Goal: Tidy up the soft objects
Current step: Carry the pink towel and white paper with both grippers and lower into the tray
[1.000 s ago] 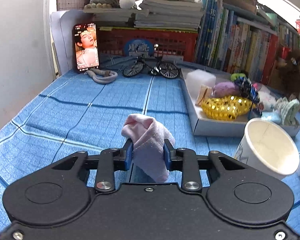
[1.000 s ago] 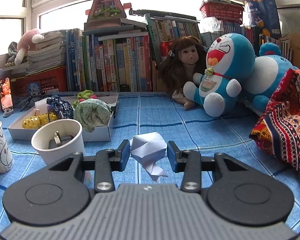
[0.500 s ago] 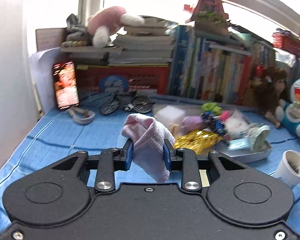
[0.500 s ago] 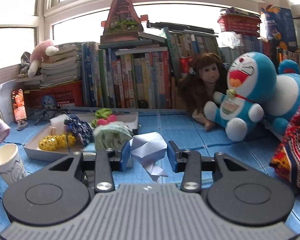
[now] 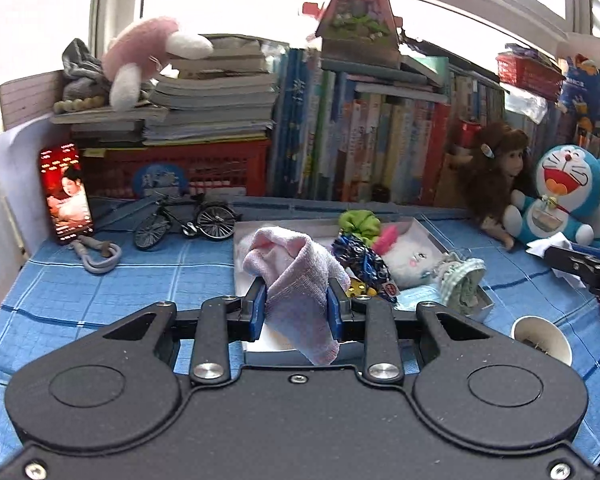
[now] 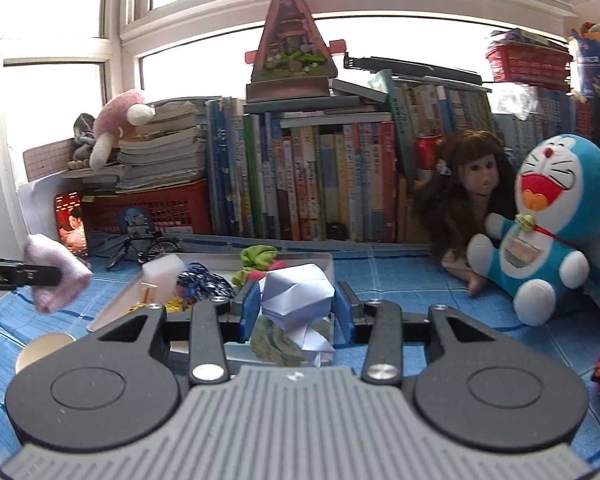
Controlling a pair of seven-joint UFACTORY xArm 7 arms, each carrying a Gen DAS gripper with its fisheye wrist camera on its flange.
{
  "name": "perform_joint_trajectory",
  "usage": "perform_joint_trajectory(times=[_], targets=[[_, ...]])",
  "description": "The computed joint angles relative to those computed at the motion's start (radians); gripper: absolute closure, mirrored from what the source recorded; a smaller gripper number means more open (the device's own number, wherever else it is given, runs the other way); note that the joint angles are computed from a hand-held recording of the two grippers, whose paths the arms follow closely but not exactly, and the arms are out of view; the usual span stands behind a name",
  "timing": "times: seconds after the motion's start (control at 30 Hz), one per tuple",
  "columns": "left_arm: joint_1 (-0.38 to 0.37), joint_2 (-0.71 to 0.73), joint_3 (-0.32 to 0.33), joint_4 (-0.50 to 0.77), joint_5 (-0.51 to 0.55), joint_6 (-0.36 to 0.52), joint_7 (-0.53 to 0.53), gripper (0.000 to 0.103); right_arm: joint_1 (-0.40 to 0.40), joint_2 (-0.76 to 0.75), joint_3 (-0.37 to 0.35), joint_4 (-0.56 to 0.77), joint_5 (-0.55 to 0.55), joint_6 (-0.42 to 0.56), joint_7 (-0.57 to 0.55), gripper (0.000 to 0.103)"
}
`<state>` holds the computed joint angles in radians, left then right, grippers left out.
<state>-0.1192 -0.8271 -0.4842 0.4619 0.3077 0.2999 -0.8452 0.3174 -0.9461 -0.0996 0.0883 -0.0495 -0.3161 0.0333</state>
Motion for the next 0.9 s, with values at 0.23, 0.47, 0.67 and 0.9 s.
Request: perform_joint_trajectory(times=[0.23, 0.47, 0.67, 0.9], targets=[[-0.01, 0.089, 0.032, 0.046, -0.001, 0.003, 0.039, 0.074, 0.04, 0.066, 0.008, 0.058, -0.006, 0.03, 0.008, 0.057], [-0.016, 0.152, 0.058, 0.076, -0.004, 0.018, 0.057, 0.074, 0.078, 0.145, 0.004, 0.126, -0.001, 0.066, 0.017, 0.058], [-0.027, 0.186, 0.082, 0.087, -0.012, 0.013, 0.069, 0.074, 0.13, 0.196, -0.025, 0.173, 0.012, 0.092, 0.028, 0.059], [-0.023, 0.226, 0.094, 0.115, -0.004, 0.019, 0.086, 0.074, 0.145, 0.244, -0.014, 0.213, 0.023, 0.118, 0.033, 0.059]])
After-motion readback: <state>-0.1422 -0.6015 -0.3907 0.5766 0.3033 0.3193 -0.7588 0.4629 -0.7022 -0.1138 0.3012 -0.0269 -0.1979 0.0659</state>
